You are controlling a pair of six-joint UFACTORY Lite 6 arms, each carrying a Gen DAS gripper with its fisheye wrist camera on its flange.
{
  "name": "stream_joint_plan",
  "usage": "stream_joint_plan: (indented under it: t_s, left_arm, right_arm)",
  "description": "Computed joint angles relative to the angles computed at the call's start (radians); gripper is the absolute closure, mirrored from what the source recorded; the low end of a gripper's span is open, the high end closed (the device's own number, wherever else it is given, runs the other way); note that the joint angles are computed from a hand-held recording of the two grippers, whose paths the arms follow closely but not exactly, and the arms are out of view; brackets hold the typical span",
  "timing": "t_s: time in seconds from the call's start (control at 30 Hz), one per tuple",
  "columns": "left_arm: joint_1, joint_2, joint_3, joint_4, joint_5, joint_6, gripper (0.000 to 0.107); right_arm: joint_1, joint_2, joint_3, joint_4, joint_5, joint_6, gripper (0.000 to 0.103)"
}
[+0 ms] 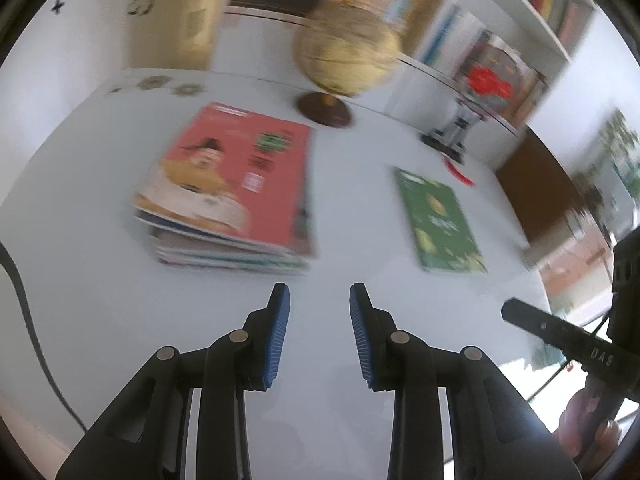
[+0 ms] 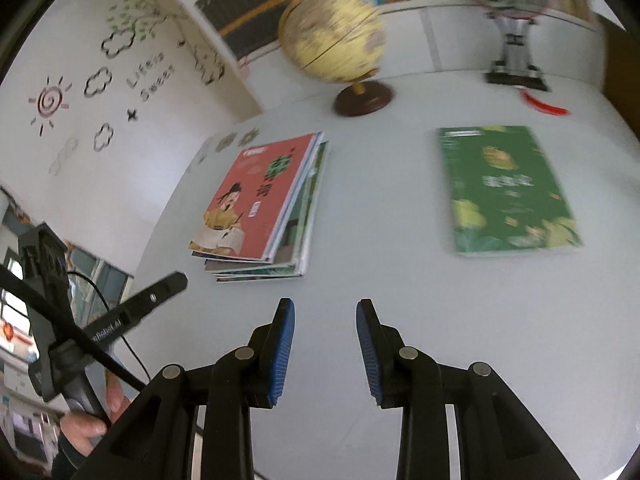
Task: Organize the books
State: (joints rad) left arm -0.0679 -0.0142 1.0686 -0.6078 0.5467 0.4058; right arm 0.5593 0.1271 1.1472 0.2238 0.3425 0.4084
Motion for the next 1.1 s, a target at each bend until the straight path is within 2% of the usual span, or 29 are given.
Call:
stream_joint_plan:
  t_s: [0.1, 0.2, 0.33, 0.43, 0.53, 0.67, 0.73, 0.87, 0.93, 1.03, 1.1]
  left_arm:
    - [-0.132, -0.09, -0.064, 0.073, -0.02, -0.14, 0.078]
    - [-0.294, -0.164, -0.104, 0.222, -0.052, -0.358, 0.078]
    - [-0.468, -0.195, -0.092, 0.42, -0.065, -0.63, 0.078]
    - [-0.545, -0.146, -0.026, 0.509, -0.057, -0.752, 0.078]
    - [-0.575, -0.054, 0.072, 0.526, -0.054, -0.769, 0.078]
    - [-0.565, 0.139, 0.235, 0.482, -0.054, -0.743, 0.078]
    - [-0.539, 0.237, 0.313, 0.391, -0.055, -0.663, 0.078]
    - [-0.483, 0.475, 0.55, 0.271, 0.02, -0.543, 0.078]
    - [-0.463, 0.58, 0.666, 0.237, 0.055, -0.501, 0.078]
    - [-0.422, 0.721, 0.826, 0.095, 0.117, -0.372, 0.078]
    - [-0.409, 0.812, 0.945, 0.09, 0.16, -0.384, 0.078]
  right_arm:
    - [-0.024, -0.225, -0.198, -0.029, 0.002, 0.047, 0.07]
    - [-0.045, -0.432, -0.34, -0.115, 0.048, 0.131, 0.065]
    - [-0.085, -0.67, -0.465, -0.158, 0.127, 0.155, 0.062]
    - [-0.171, -0.784, -0.522, -0.091, 0.17, 0.046, 0.059]
    - [-0.301, -0.816, -0.551, 0.081, 0.191, -0.154, 0.058]
    - [-0.449, -0.75, -0.55, 0.273, 0.184, -0.417, 0.058]
    - [-0.523, -0.671, -0.534, 0.386, 0.171, -0.567, 0.058]
    - [-0.629, -0.441, -0.424, 0.56, 0.164, -0.808, 0.058]
    - [-0.648, -0.314, -0.34, 0.58, 0.147, -0.868, 0.058]
    - [-0.678, -0.145, -0.225, 0.631, 0.137, -0.93, 0.058]
    - [-0.693, -0.054, -0.17, 0.691, 0.131, -0.986, 0.058]
